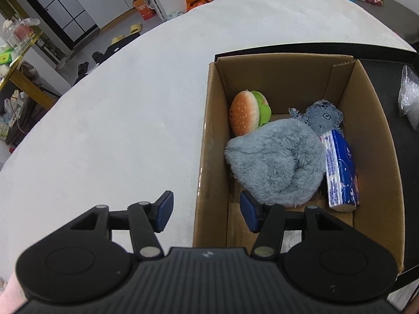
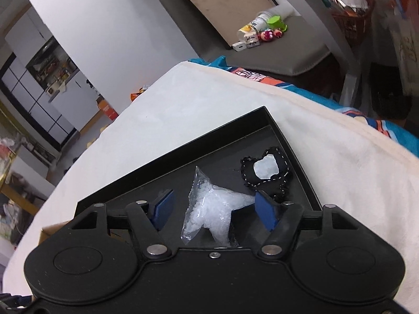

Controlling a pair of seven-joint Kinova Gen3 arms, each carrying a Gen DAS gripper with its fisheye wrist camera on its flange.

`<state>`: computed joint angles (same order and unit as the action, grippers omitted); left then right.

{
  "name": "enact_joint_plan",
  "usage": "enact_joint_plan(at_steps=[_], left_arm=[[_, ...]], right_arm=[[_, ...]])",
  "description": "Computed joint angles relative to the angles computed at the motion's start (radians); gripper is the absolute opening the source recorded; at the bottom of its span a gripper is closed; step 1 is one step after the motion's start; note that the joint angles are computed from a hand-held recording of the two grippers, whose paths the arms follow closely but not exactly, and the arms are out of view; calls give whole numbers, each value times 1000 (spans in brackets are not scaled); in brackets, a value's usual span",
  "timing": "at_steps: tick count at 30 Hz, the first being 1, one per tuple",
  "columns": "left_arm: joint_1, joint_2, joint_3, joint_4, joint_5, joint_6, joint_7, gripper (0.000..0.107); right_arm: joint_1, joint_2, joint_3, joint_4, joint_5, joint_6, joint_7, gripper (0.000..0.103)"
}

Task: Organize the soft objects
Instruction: 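Move the right gripper to the clear bag of cotton and grasp it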

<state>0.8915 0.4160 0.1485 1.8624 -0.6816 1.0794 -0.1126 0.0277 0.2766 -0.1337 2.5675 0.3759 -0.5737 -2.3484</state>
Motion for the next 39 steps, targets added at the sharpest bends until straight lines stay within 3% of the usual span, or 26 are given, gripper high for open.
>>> enact_joint_plan(at_steps=[12, 14, 16, 25, 39], left_arm=[[18, 43, -4, -53, 8, 48, -52, 55], [16, 41, -7, -50, 14, 43, -51, 55], [13, 42, -9, -50, 18, 38, -50, 55], [14, 37, -13, -39, 16, 28, -40, 55], [5, -12, -2, 27, 5, -28, 14, 55]], right_arm=[[179, 135, -77, -63, 267, -39, -250, 55], [198, 155, -82, -67, 305, -57, -279, 37], [209, 166, -80, -69, 332, -71, -297, 33], [182, 121, -57, -50, 344, -64, -298, 28], [70, -48, -53, -24, 318, 81, -288, 27]])
